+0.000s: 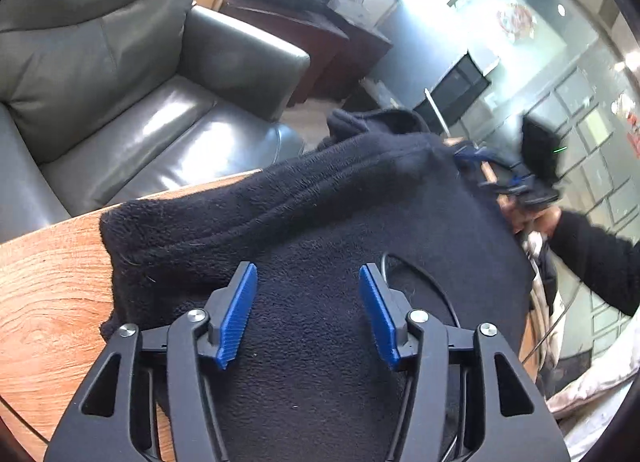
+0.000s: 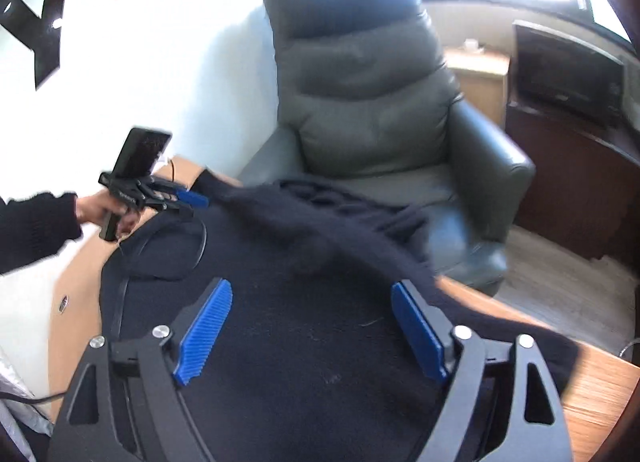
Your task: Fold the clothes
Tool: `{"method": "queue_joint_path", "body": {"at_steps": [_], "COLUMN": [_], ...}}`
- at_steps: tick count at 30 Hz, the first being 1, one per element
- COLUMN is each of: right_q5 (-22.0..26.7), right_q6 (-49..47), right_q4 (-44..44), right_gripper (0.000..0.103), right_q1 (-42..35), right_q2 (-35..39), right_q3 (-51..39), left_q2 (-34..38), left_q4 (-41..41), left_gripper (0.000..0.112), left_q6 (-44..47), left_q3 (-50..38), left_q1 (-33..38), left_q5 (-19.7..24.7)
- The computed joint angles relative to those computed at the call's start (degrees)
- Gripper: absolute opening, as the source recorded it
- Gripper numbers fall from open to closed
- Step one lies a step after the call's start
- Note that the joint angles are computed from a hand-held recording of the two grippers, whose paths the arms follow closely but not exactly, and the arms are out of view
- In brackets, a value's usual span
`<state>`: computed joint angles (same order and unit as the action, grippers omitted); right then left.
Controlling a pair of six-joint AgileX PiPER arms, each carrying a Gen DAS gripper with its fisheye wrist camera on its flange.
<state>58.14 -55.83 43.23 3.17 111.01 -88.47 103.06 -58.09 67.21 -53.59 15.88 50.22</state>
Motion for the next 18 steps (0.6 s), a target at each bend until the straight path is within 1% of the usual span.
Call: {"method": "queue_joint_path", "body": {"at_steps": [1, 2, 3, 4, 5, 6, 7, 8, 9, 10, 11, 12, 14, 15, 16, 18], "right_q5": [-0.9, 0.4, 0.8, -1.1, -3.6, -5.6, -6.8, -6.1, -4.8, -3.5, -2.0, -0.8, 0.4, 0.1, -1.0, -6.1], "right_q6": [5.4, 9.1, 10.4, 10.7, 12.1, 14.7, 17.3, 18.4, 18.1, 16.2, 13.0, 11.0, 10.4, 10.9, 11.2, 9.4], "right_q4": [-3.1, -4.0, -2.6, -3.0, -5.8, -9.9, -13.3, -14.4, -13.8, -11.5, -8.2, -6.5, -8.5, -10.2, -11.7, -12.6], "right_gripper": [0.078, 0.059, 0.053, 0.053, 0.055, 0.065, 0.072, 0.079, 0.079, 0.080, 0.087, 0.092, 0.092, 0.092, 0.092, 0.092], "right_q1": [0.4, -0.8, -2.4, -3.3, -3.7, -3.8, -4.0, -4.8, -5.9, -7.0, -7.7, -7.6, -5.1, -4.1, -3.1, -2.4], "right_q2": [1.8, 3.9, 4.4, 2.9, 0.8, -1.1, -3.2, -5.8, -8.5, -11.6, -15.7, -18.8, -24.7, -26.9, -29.0, -35.4], "right_q3": [-1.6, -3.8, -4.3, -2.8, -1.2, -0.4, 0.8, 2.2, 3.7, 6.3, 10.4, 13.6, 21.2, 24.5, 28.7, 38.5], "left_q2": [0.4, 0.3, 0.1, -0.2, -0.6, -1.1, -1.5, -2.0, -2.5, -3.0, -3.5, -3.8, -4.8, -5.7, -7.0, -10.4], "left_q4": [-0.4, 0.0, 0.5, 1.3, 1.9, 1.5, 1.1, 0.6, 0.2, -0.1, -0.5, -1.3, -2.8, -3.2, -2.8, -2.3], "left_gripper": [0.045, 0.043, 0.042, 0.042, 0.042, 0.045, 0.052, 0.057, 0.064, 0.066, 0.066, 0.065, 0.064, 0.064, 0.064, 0.064], "left_q6": [-0.1, -0.5, -1.0, -1.5, -1.8, -0.5, 0.9, 2.3, 3.6, 4.9, 6.3, 8.5, 11.2, 11.7, 11.6, 12.7], "left_q3": [-0.1, 0.0, 0.0, 0.0, 0.0, 0.8, 1.6, 2.4, 3.3, 4.1, 4.9, 6.3, 8.7, 9.7, 10.9, 15.0], "left_q1": [0.7, 0.8, 1.0, 1.0, 1.0, 1.4, 1.8, 2.3, 2.7, 3.2, 3.6, 3.6, 3.2, 2.9, 2.2, 1.8], "left_q5": [0.5, 0.4, 0.2, 0.2, 0.3, 0.6, 0.9, 1.2, 1.5, 1.9, 2.1, 0.8, -1.6, -2.8, -4.3, -6.2]}}
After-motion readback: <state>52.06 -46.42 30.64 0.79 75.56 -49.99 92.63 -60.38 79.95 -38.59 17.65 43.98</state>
